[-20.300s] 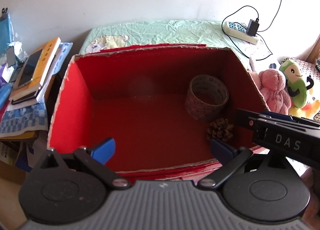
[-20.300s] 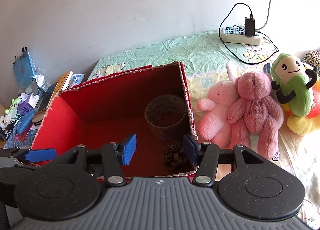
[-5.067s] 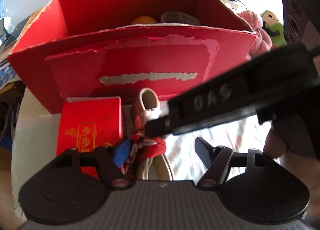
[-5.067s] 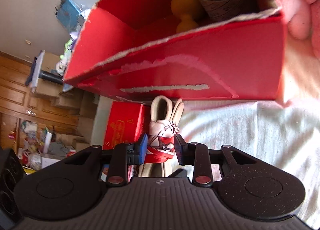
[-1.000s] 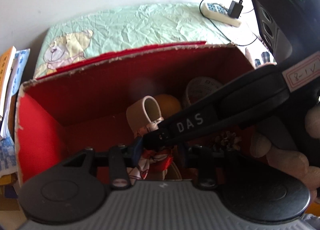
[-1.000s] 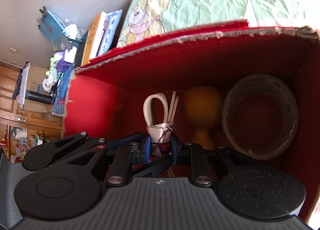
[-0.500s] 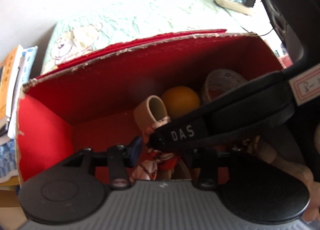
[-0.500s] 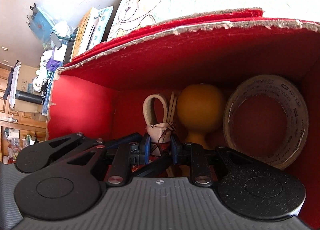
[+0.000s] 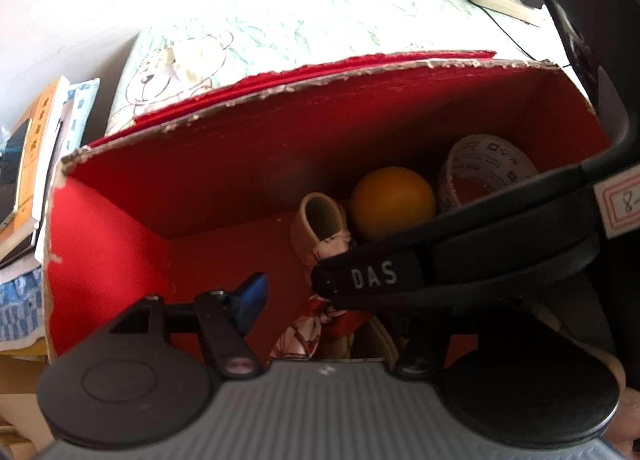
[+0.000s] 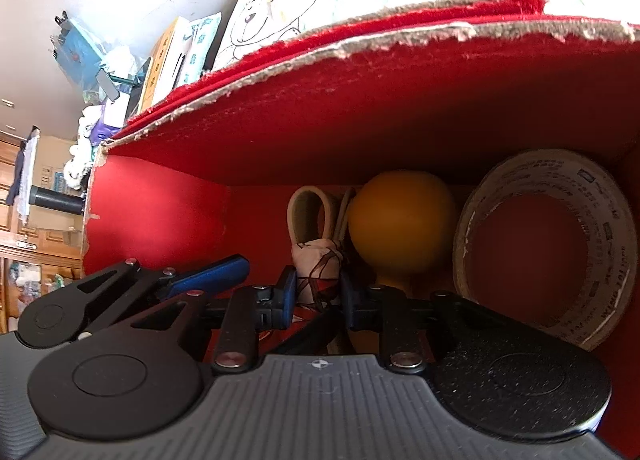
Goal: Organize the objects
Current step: 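Lower the shoe into the box beside the gourd, then open the right tool and withdraw it from the shoe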
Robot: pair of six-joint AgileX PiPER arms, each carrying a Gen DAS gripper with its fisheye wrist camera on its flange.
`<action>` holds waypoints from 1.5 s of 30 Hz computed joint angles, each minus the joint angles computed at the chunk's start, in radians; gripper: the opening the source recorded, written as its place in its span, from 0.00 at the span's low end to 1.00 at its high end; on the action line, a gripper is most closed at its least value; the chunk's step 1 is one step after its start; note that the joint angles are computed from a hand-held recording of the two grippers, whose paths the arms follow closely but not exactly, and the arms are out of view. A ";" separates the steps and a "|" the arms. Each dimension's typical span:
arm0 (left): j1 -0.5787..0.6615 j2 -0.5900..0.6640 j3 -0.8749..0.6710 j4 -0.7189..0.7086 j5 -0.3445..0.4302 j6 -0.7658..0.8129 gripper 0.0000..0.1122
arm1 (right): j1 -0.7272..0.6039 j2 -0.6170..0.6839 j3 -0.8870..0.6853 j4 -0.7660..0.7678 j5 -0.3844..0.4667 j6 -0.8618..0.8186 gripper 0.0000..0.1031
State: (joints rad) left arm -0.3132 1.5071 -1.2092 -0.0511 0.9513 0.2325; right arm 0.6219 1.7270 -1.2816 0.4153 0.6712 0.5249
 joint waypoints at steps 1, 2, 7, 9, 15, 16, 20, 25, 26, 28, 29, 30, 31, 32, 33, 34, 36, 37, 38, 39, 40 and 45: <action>-0.002 0.001 -0.003 0.006 0.005 -0.009 0.58 | -0.001 -0.002 0.004 0.002 -0.002 -0.005 0.21; -0.005 0.002 -0.005 0.014 0.007 -0.020 0.59 | -0.004 -0.002 0.006 0.009 -0.004 -0.013 0.21; -0.025 -0.002 -0.008 0.057 0.017 -0.069 0.65 | -0.020 -0.011 0.031 0.056 -0.019 -0.067 0.21; -0.030 0.003 -0.016 0.071 0.029 -0.091 0.67 | -0.022 -0.007 0.028 0.065 -0.020 -0.075 0.22; -0.041 0.012 -0.038 0.097 0.062 -0.136 0.72 | -0.026 -0.005 0.027 0.074 -0.019 -0.085 0.23; -0.042 0.011 -0.039 0.099 0.065 -0.142 0.74 | -0.027 -0.006 0.027 0.076 -0.020 -0.087 0.23; -0.016 0.052 -0.077 0.087 0.076 -0.135 0.77 | -0.031 -0.013 0.045 0.119 -0.042 -0.113 0.25; -0.014 0.054 -0.089 0.086 0.091 -0.143 0.79 | -0.032 -0.020 0.056 0.130 -0.062 -0.118 0.26; -0.015 0.053 -0.089 0.088 0.091 -0.146 0.79 | -0.027 -0.018 0.053 0.118 -0.063 -0.108 0.25; -0.013 0.051 -0.092 0.086 0.094 -0.147 0.80 | -0.017 -0.017 0.046 0.088 -0.065 -0.082 0.25; -0.009 0.051 -0.094 0.079 0.097 -0.143 0.80 | -0.009 -0.020 0.044 0.062 -0.070 -0.058 0.25; -0.003 0.051 -0.097 0.070 0.100 -0.138 0.80 | 0.002 -0.026 0.045 0.026 -0.083 -0.026 0.25; -0.009 0.078 -0.131 0.065 0.109 -0.147 0.81 | 0.012 -0.039 0.051 -0.013 -0.098 0.005 0.27; -0.008 0.091 -0.150 0.053 0.118 -0.148 0.81 | 0.020 -0.047 0.054 -0.039 -0.111 0.028 0.30; 0.016 0.105 -0.160 0.032 0.119 -0.122 0.81 | 0.022 -0.054 0.059 -0.042 -0.122 0.035 0.30; 0.022 0.108 -0.166 0.023 0.125 -0.118 0.81 | 0.024 -0.062 0.065 -0.039 -0.131 0.044 0.30; 0.020 0.105 -0.156 0.021 0.115 -0.121 0.81 | 0.041 -0.074 0.063 -0.117 -0.137 0.136 0.30; 0.018 0.102 -0.155 0.023 0.115 -0.122 0.81 | 0.056 -0.081 0.058 -0.185 -0.134 0.201 0.30; 0.012 0.091 -0.145 0.027 0.109 -0.127 0.81 | 0.071 -0.088 0.052 -0.238 -0.130 0.249 0.30; -0.011 0.047 -0.096 0.038 0.108 -0.153 0.81 | 0.085 -0.094 0.047 -0.286 -0.127 0.292 0.30; -0.010 0.044 -0.086 0.038 0.094 -0.151 0.81 | 0.099 -0.097 0.041 -0.329 -0.122 0.332 0.30; 0.007 0.050 -0.057 0.039 0.047 -0.122 0.81 | 0.157 -0.060 -0.017 -0.542 -0.081 0.509 0.29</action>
